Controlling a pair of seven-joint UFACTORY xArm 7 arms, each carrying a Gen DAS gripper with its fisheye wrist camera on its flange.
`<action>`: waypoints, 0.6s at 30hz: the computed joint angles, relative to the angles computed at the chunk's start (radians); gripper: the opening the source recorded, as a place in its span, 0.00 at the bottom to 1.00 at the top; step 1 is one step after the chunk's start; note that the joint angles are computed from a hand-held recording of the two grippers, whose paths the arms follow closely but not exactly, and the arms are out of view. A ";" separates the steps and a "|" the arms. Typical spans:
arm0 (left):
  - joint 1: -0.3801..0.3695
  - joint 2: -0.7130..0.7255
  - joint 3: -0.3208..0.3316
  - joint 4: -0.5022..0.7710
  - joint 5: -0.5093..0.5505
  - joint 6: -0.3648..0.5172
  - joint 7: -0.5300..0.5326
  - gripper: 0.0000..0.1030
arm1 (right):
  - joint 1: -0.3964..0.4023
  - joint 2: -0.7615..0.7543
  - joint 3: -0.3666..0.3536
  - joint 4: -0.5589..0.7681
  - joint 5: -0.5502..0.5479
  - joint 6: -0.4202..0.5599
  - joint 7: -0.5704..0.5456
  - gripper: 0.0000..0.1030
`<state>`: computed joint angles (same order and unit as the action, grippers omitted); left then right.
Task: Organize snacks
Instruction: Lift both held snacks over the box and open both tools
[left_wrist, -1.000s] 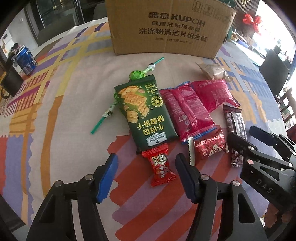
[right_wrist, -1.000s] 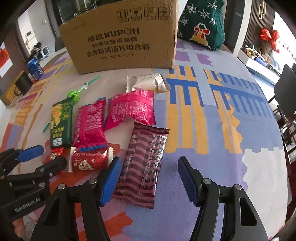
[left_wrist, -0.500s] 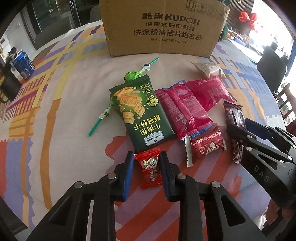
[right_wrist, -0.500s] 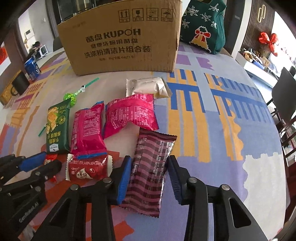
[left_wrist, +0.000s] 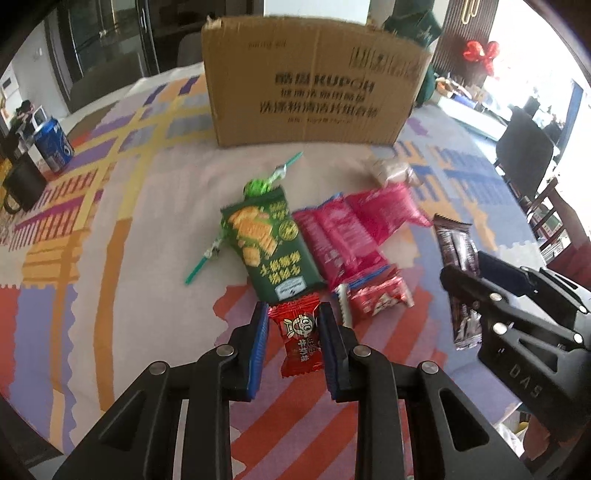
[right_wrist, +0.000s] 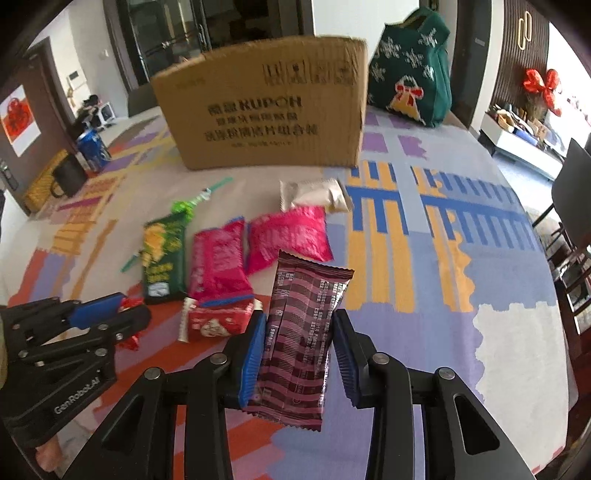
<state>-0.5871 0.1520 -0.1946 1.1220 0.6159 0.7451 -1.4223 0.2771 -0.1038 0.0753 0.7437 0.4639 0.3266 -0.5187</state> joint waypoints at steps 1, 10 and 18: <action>-0.002 -0.006 0.001 0.001 0.011 0.004 -0.005 0.26 | 0.005 -0.009 -0.002 0.000 0.017 0.003 -0.017 0.37; 0.009 -0.040 -0.002 0.029 0.097 0.047 -0.033 0.26 | 0.036 -0.030 -0.015 0.028 0.103 -0.003 -0.108 0.37; 0.029 -0.046 0.002 0.077 0.177 0.075 -0.034 0.26 | 0.044 -0.008 -0.012 0.096 0.158 -0.020 -0.169 0.37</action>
